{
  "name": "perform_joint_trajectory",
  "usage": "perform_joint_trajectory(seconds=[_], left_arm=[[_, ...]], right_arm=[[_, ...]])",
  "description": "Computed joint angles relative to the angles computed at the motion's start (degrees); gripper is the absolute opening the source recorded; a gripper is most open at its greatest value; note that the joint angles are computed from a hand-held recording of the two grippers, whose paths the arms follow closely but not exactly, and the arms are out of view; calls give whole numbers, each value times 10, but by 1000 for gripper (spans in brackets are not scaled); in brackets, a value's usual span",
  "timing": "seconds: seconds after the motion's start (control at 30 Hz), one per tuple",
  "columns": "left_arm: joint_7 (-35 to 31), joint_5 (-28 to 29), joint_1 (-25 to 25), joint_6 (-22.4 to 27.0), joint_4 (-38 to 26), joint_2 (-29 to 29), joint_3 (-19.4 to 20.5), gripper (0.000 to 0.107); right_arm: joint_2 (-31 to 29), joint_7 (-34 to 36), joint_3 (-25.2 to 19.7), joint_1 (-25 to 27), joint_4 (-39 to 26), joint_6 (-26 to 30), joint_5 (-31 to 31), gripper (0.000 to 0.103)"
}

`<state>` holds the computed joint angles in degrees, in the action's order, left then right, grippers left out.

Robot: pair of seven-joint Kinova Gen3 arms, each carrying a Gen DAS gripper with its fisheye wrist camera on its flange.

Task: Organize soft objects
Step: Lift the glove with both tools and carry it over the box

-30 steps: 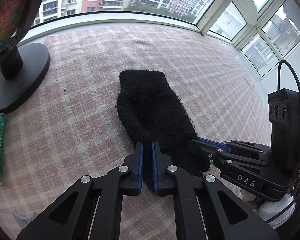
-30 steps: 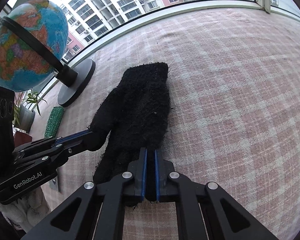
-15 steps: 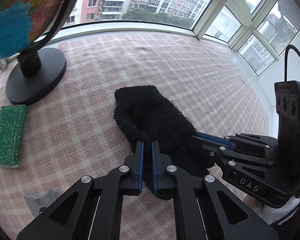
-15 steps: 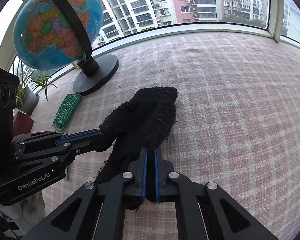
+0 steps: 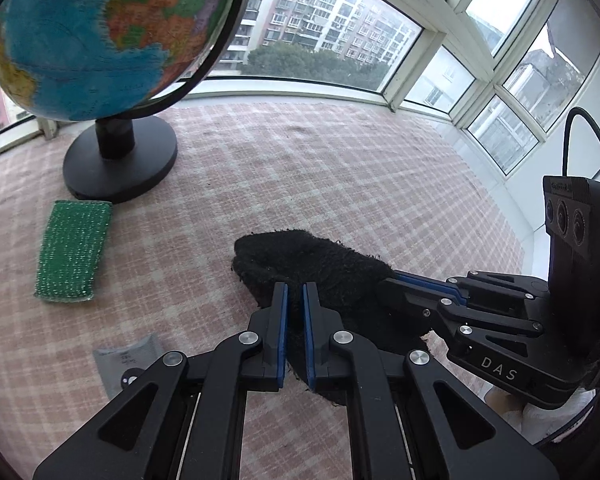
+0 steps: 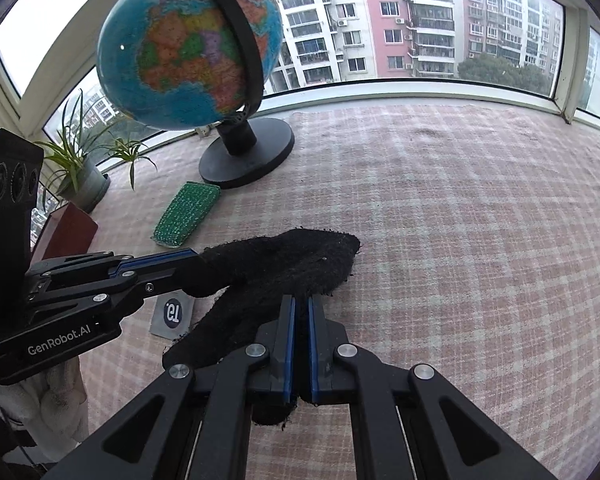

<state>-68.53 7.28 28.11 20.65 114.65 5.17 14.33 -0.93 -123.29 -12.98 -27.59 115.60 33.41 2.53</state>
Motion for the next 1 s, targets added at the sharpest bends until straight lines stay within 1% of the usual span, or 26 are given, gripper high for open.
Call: perform_joint_trajectory(seconds=[0.17,0.3,0.4,0.53,0.57,0.77,0.9,1.0], left_arm=[[-49,54,-18,-5,29,-44,1,6],[-104,109,-25,-4,52,-83,-14,6],[-148,152,-23,2,70,-116,-38,6],[-182,180,-24,17,92,-168,-70,6],[-194,188,-22,23,99,-183,-84,6],[-216,181,-52,77,125,-282,-137,6],[-226,156,-86,126,138,-354,-178,6],[-239,135,-112,169,142,-404,-219,6]], right_arm=[[-14,-48,-21,-18,-18,20,37,5],[-22,-88,-40,-33,-41,42,68,5],[-21,-118,-54,-48,-65,59,95,5],[-10,-173,-77,-80,-107,90,149,5],[-5,-187,-83,-91,-120,99,167,5],[42,-227,-90,-169,-209,143,237,5],[87,-223,-81,-227,-278,164,264,5],[128,-210,-72,-268,-338,176,276,5]])
